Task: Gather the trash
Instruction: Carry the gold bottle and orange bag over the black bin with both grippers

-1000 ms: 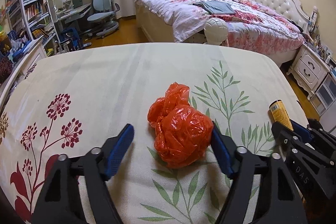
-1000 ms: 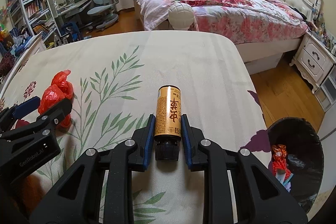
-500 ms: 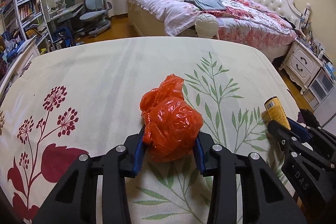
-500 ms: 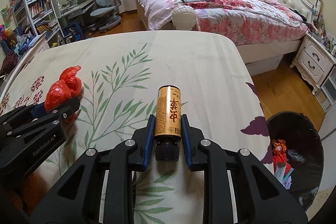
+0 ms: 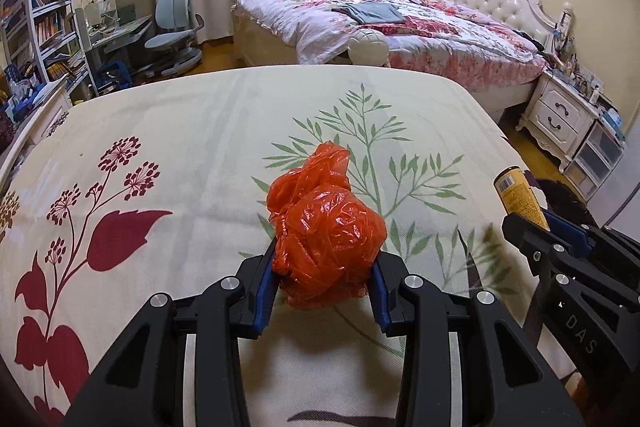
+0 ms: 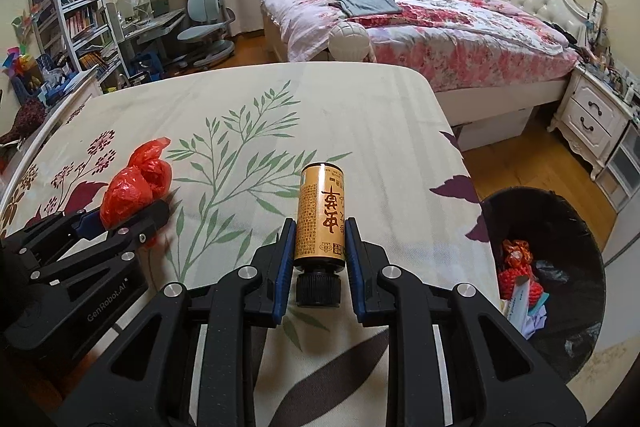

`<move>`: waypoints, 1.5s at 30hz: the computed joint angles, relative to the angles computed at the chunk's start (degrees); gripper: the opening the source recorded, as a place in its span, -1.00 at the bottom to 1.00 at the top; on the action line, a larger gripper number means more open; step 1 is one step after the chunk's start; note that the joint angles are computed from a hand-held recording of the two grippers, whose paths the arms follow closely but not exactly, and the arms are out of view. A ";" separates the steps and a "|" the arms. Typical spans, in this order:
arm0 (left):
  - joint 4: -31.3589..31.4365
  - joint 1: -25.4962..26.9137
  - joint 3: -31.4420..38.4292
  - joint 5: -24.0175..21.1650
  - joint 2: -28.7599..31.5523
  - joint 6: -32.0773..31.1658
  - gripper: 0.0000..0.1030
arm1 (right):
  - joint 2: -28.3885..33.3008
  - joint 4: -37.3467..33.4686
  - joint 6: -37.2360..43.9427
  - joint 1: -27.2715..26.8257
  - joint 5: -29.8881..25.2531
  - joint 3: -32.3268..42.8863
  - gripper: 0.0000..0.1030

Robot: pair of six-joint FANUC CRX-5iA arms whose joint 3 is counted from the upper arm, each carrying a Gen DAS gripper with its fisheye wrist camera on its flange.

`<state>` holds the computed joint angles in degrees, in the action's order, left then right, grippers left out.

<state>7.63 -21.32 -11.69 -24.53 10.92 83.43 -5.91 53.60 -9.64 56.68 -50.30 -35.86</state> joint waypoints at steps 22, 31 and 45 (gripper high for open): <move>8.73 -6.94 -8.33 6.79 -5.52 -10.61 -0.24 | -13.41 -0.89 -12.87 12.38 -16.99 -10.06 -0.54; 13.03 -11.83 -6.71 10.43 -3.28 -15.93 -0.24 | -18.14 -2.35 -15.71 13.97 -25.34 -13.42 -0.54; 6.61 -16.95 3.49 9.60 5.14 -11.13 -0.24 | -23.80 -2.25 -15.64 8.55 -27.45 -18.04 -0.54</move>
